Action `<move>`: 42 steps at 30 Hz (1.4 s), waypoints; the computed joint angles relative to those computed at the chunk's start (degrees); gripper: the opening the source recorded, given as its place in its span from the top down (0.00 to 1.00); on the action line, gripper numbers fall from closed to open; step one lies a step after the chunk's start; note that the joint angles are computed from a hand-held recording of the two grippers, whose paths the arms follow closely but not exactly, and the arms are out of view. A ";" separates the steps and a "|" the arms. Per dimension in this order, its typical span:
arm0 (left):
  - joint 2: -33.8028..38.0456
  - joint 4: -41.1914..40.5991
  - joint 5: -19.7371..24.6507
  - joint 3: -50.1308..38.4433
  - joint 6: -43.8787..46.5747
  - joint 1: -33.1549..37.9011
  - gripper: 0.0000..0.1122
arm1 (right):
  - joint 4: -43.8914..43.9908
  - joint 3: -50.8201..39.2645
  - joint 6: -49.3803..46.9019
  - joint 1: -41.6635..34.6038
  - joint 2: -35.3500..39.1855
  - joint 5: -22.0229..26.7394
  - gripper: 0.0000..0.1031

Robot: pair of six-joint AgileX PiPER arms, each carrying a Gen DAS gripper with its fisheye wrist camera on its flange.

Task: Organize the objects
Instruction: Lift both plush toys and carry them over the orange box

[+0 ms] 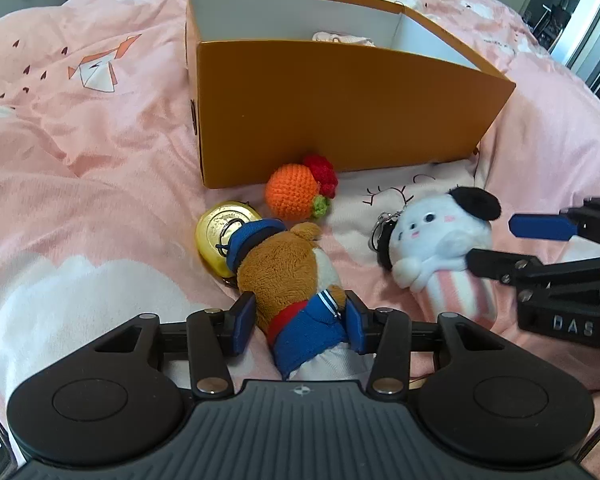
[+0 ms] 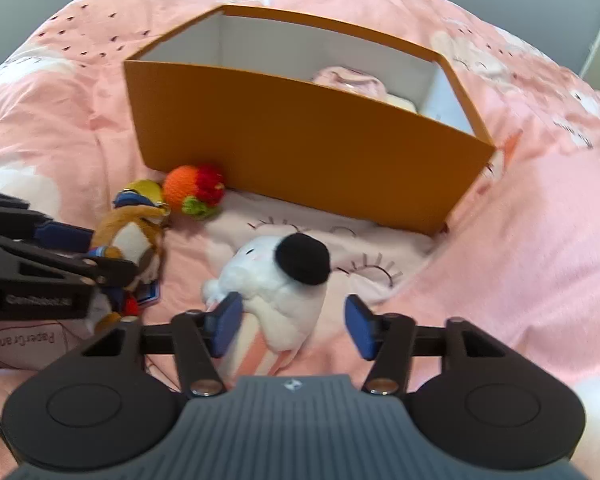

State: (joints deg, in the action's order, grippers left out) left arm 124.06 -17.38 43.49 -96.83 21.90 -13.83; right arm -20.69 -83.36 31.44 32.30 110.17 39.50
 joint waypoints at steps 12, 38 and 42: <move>0.16 -1.87 -0.45 0.47 1.25 0.51 0.53 | 8.44 2.00 -0.25 -2.43 -2.32 -3.81 0.53; -2.44 -10.06 -2.93 4.06 5.97 2.73 0.60 | 14.83 -0.45 -6.82 -5.28 1.03 -2.27 0.40; -4.65 -14.97 -4.02 5.53 10.02 3.38 0.61 | 16.26 1.79 -10.12 -5.23 -1.76 -6.06 0.40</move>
